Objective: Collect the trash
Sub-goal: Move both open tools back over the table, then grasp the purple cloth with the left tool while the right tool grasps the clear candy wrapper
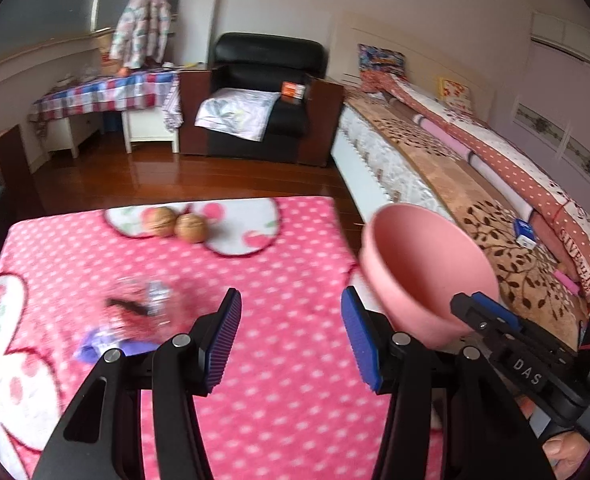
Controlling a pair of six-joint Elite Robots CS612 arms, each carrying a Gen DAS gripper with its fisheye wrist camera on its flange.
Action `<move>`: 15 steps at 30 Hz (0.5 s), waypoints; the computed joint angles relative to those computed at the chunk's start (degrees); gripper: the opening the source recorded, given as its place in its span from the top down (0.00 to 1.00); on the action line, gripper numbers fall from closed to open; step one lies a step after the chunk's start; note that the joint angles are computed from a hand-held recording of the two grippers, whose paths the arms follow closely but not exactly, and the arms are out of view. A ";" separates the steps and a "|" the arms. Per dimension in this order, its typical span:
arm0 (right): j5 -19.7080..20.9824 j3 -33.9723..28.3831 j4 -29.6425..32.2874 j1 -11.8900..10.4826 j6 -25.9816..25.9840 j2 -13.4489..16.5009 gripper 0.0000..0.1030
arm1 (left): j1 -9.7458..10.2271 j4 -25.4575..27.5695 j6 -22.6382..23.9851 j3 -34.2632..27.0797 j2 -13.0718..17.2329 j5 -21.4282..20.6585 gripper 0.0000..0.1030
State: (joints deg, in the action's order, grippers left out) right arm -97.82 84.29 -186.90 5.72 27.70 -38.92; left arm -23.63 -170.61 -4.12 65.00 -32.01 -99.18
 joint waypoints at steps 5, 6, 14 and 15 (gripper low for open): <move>1.66 -1.75 1.76 1.03 -1.93 0.61 0.64 | 1.81 -2.06 -1.76 3.06 -1.12 2.86 0.50; 2.33 -2.15 2.12 1.24 -2.40 0.81 0.64 | 2.17 -2.24 -2.02 3.47 -1.24 3.26 0.50; 7.98 -4.24 5.26 1.85 -4.85 1.70 0.64 | 5.24 -1.91 -5.44 5.28 -0.97 6.46 0.50; 8.40 -4.55 5.72 1.93 -4.85 1.82 0.64 | 5.62 -1.17 -6.43 4.96 -0.71 6.60 0.52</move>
State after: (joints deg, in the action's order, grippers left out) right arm -89.42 79.74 -181.18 7.65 22.86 -37.10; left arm -18.01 -171.78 -10.55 69.96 -32.72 -92.57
